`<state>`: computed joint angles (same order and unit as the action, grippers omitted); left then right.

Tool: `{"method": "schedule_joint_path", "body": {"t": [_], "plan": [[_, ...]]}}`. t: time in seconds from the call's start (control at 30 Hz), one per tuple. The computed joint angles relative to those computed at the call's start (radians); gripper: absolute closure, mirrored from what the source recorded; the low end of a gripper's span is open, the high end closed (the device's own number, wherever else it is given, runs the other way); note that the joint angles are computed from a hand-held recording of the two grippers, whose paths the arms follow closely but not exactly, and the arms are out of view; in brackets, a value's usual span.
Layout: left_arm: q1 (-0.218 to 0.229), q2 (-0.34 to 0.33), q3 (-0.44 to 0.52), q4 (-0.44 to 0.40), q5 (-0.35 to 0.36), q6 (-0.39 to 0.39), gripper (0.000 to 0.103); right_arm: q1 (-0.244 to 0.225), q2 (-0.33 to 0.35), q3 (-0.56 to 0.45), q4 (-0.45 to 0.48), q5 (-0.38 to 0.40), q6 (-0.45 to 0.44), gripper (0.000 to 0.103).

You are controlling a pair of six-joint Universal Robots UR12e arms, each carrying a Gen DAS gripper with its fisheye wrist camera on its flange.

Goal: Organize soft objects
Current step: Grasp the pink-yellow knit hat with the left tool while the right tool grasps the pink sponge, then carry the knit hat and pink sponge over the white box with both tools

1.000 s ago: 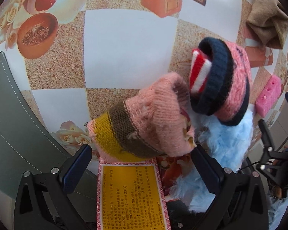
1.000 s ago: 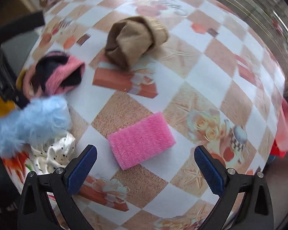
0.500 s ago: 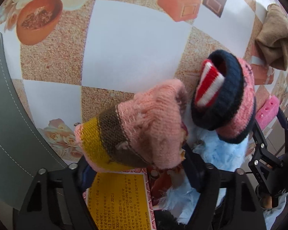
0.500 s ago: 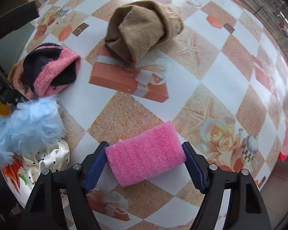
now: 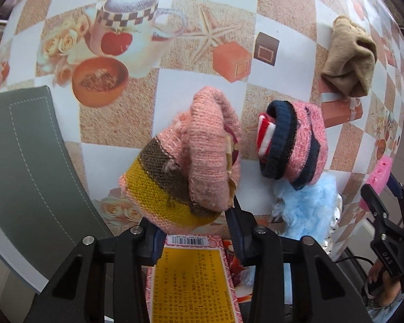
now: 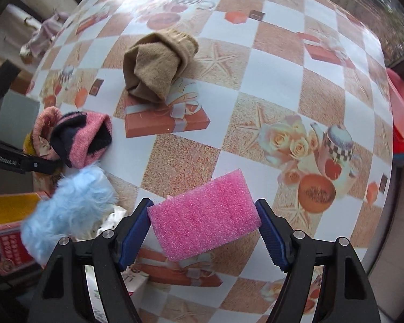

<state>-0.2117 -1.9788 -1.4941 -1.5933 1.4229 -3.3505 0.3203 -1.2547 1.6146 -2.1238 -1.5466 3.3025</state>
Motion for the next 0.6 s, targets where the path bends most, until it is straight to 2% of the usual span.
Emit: {"method": "schedule_joint_path", "body": {"t": [0.07, 0.1, 0.13, 0.23, 0.33, 0.47, 0.6], "plan": [[-0.004, -0.010, 0.008, 0.001, 0.019, 0.004, 0.048, -0.008, -0.009, 0.005, -0.001, 0.025, 0.033, 0.025], [-0.004, -0.018, 0.017, 0.008, 0.027, 0.005, 0.038, -0.011, -0.011, 0.008, -0.001, 0.037, 0.049, 0.025], [-0.004, -0.018, 0.013, 0.025, 0.035, 0.007, 0.032, -0.014, -0.020, 0.015, 0.000, 0.044, 0.061, 0.025], [-0.001, -0.019, 0.011, 0.063, 0.031, 0.014, 0.024, -0.004, -0.049, 0.091, -0.061, 0.054, 0.093, 0.025], [0.011, -0.042, 0.050, 0.066, 0.050, 0.028, 0.024, -0.013, -0.064, 0.111, -0.073, 0.071, 0.099, 0.025], [0.026, -0.068, 0.084, 0.049, 0.038, 0.025, 0.024, -0.008, -0.065, 0.120, -0.089, 0.091, 0.133, 0.025], [0.017, -0.089, 0.098, 0.033, 0.070, 0.058, 0.026, -0.007, -0.068, 0.122, -0.103, 0.091, 0.152, 0.025]]}}
